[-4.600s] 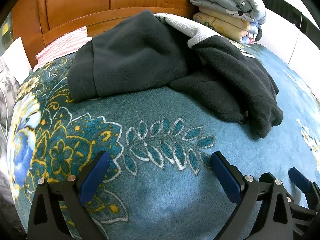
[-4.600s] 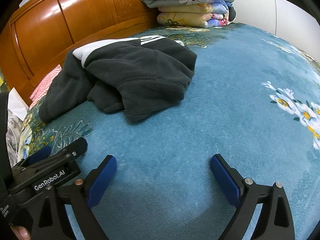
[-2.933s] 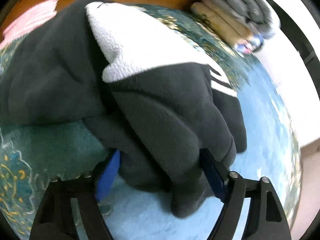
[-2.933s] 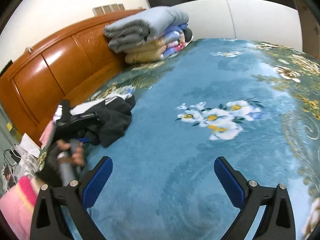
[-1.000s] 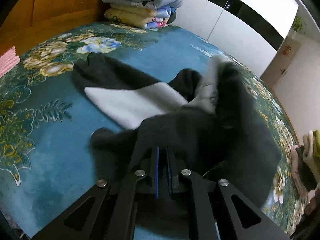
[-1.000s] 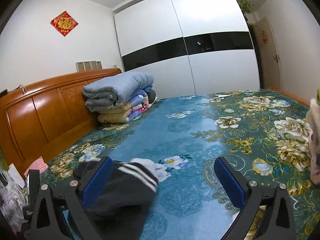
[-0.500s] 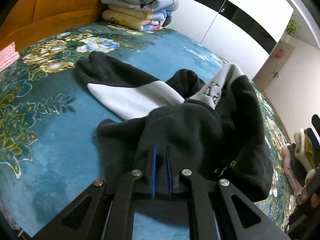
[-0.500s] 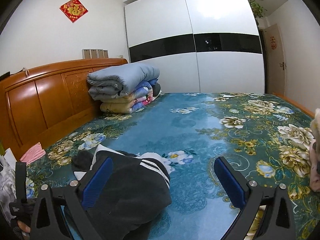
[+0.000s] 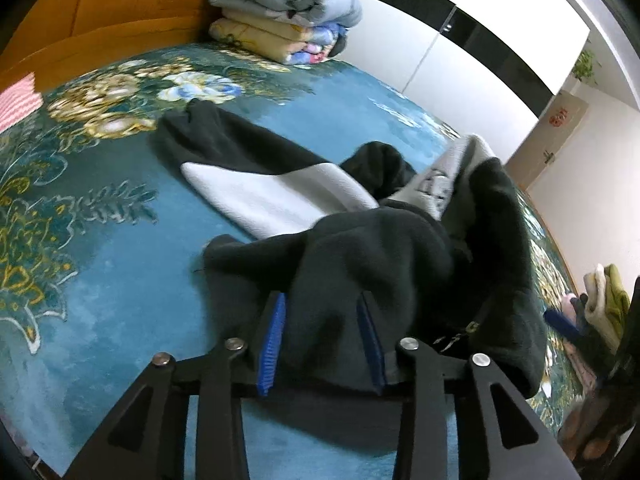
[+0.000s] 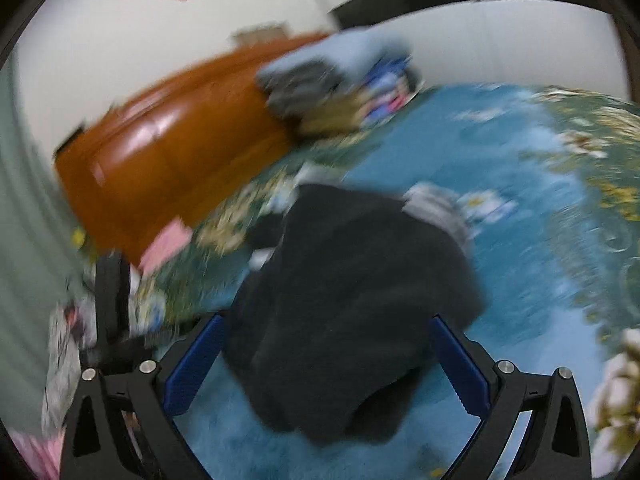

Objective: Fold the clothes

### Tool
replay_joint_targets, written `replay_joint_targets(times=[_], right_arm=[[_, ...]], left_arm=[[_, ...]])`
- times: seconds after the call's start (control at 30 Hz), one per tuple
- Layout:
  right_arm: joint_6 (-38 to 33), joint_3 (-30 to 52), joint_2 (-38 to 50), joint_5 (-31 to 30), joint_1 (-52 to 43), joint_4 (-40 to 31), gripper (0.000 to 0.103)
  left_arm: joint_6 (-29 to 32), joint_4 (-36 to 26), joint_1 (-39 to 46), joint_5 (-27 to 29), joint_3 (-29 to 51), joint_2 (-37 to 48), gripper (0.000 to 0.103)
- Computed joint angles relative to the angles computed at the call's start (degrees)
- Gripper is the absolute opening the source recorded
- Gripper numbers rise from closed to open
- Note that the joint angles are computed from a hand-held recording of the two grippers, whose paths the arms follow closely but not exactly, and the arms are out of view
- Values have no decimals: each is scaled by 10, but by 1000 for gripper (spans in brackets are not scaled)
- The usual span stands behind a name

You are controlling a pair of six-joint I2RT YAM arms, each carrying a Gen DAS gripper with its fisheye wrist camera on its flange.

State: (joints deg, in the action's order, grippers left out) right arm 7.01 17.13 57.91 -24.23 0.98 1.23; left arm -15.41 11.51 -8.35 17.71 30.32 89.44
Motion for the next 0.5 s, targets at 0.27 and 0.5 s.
replay_joint_targets(times=[0.27, 0.5], right_arm=[[49, 14, 121, 181, 105, 42, 83], [39, -7, 105, 212, -59, 40, 44]], left_arm=[[18, 23, 95, 64, -32, 18, 41], [43, 20, 165, 114, -29, 38, 41]])
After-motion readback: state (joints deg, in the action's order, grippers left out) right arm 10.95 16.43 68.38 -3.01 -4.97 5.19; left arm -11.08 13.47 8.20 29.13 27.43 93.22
